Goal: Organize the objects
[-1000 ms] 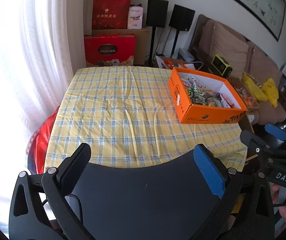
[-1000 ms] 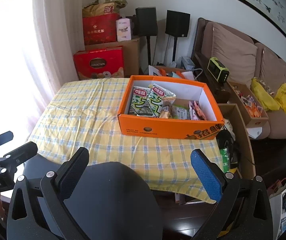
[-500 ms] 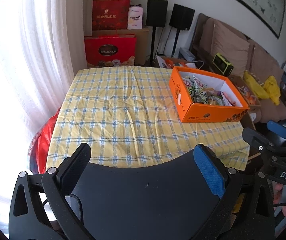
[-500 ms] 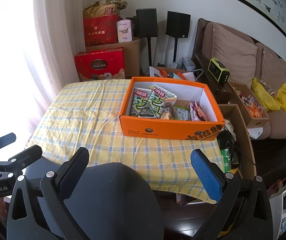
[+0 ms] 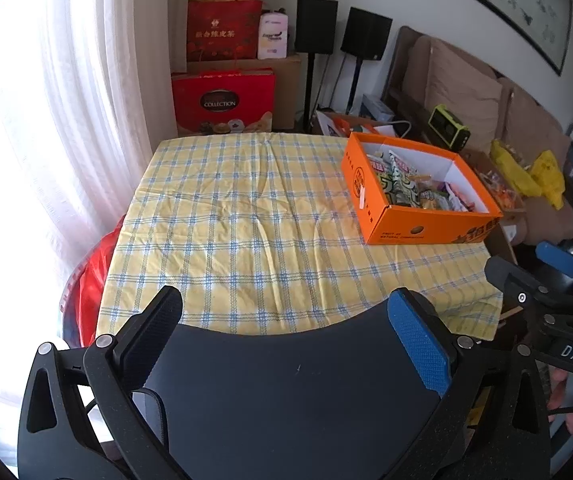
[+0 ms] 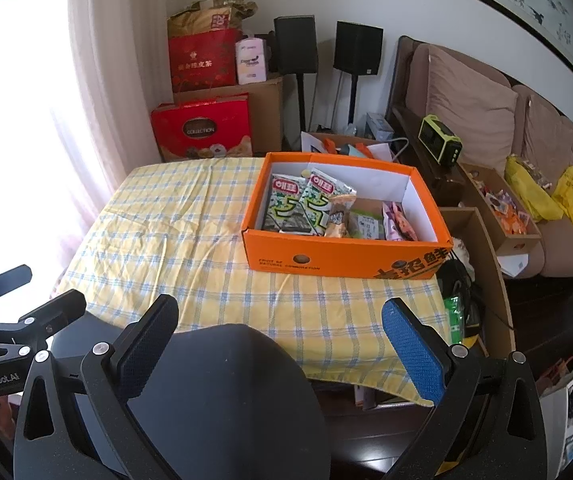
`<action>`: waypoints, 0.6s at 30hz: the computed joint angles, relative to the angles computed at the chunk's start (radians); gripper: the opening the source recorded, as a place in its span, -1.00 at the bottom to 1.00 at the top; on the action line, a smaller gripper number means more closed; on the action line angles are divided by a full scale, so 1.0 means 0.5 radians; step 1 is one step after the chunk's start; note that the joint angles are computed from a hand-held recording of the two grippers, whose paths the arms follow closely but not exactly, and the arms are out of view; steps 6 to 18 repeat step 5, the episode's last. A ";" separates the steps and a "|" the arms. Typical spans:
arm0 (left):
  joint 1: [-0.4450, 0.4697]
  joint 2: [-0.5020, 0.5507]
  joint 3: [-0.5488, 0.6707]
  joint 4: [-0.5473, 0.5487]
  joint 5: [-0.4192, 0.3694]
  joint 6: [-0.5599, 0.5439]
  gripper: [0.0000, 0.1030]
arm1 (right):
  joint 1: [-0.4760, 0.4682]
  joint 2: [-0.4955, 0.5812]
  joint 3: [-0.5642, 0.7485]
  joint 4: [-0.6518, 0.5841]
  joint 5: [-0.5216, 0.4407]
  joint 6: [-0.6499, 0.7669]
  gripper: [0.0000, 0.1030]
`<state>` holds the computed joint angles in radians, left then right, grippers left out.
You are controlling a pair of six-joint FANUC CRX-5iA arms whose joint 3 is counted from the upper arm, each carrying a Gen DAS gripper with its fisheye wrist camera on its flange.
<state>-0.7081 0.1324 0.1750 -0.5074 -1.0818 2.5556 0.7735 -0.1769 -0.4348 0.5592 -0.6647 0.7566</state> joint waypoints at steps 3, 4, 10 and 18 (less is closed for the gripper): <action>0.005 0.001 -0.002 0.004 0.005 0.000 0.99 | 0.000 -0.004 -0.001 -0.002 -0.001 0.002 0.99; 0.003 0.000 -0.001 0.001 0.001 0.003 0.99 | 0.000 -0.004 -0.003 0.000 0.002 -0.001 0.99; 0.002 0.000 -0.003 0.002 0.002 0.001 0.99 | -0.002 -0.004 -0.002 -0.005 0.003 0.005 0.99; 0.002 0.000 -0.003 0.002 0.002 0.001 0.99 | -0.002 -0.004 -0.002 -0.005 0.003 0.005 0.99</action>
